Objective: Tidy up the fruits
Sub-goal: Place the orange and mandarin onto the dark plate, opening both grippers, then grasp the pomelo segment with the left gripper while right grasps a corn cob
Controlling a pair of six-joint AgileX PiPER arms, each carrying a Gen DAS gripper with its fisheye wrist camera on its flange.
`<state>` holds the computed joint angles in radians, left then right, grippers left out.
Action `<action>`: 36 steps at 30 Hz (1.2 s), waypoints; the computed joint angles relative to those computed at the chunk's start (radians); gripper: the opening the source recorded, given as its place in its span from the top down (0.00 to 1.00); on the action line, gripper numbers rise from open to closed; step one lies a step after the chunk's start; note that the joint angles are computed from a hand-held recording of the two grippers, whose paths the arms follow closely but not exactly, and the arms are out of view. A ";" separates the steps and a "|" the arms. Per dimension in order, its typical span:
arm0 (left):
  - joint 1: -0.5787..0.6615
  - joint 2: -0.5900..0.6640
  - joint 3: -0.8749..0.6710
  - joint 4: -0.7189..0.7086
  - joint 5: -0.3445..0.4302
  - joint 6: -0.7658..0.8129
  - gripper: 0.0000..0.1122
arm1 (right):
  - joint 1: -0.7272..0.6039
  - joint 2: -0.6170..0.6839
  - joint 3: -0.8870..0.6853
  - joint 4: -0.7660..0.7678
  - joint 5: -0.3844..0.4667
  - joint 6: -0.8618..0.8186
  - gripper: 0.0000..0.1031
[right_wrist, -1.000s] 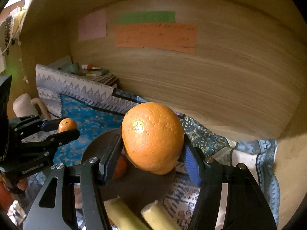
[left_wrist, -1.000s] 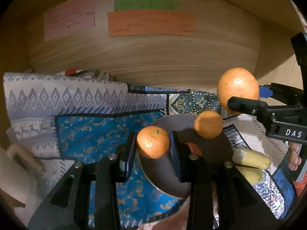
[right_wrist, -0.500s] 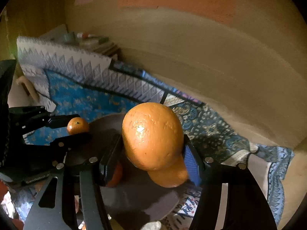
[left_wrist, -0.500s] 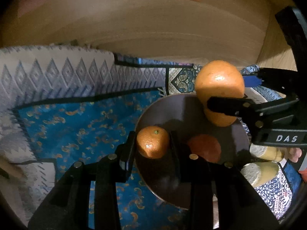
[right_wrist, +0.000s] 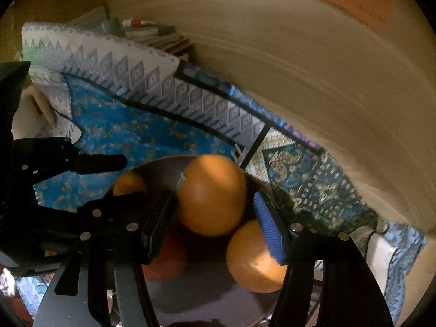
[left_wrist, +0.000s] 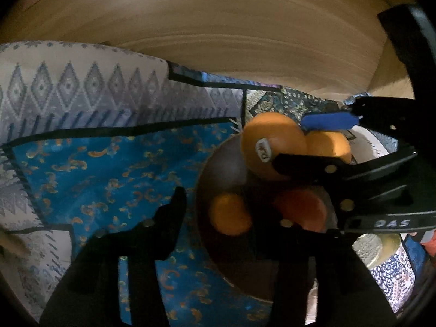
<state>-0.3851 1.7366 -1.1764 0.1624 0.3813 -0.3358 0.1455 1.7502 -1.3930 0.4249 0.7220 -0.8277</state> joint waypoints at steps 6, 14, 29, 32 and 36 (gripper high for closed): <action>-0.003 -0.036 0.027 0.032 -0.013 -0.050 0.50 | -0.023 -0.059 0.038 0.028 -0.024 -0.013 0.44; -0.060 -0.169 0.110 0.248 -0.021 -0.264 0.50 | -0.095 -0.223 0.212 0.144 -0.078 -0.121 0.44; -0.285 -0.413 0.282 0.628 0.143 -0.720 0.36 | -0.379 -0.467 0.504 0.437 0.035 -0.414 0.43; -0.345 -0.449 0.321 0.656 0.181 -0.768 0.35 | -0.446 -0.493 0.556 0.466 0.072 -0.460 0.43; -0.389 -0.460 0.369 0.682 0.188 -0.843 0.16 | -0.505 -0.508 0.622 0.492 0.092 -0.506 0.43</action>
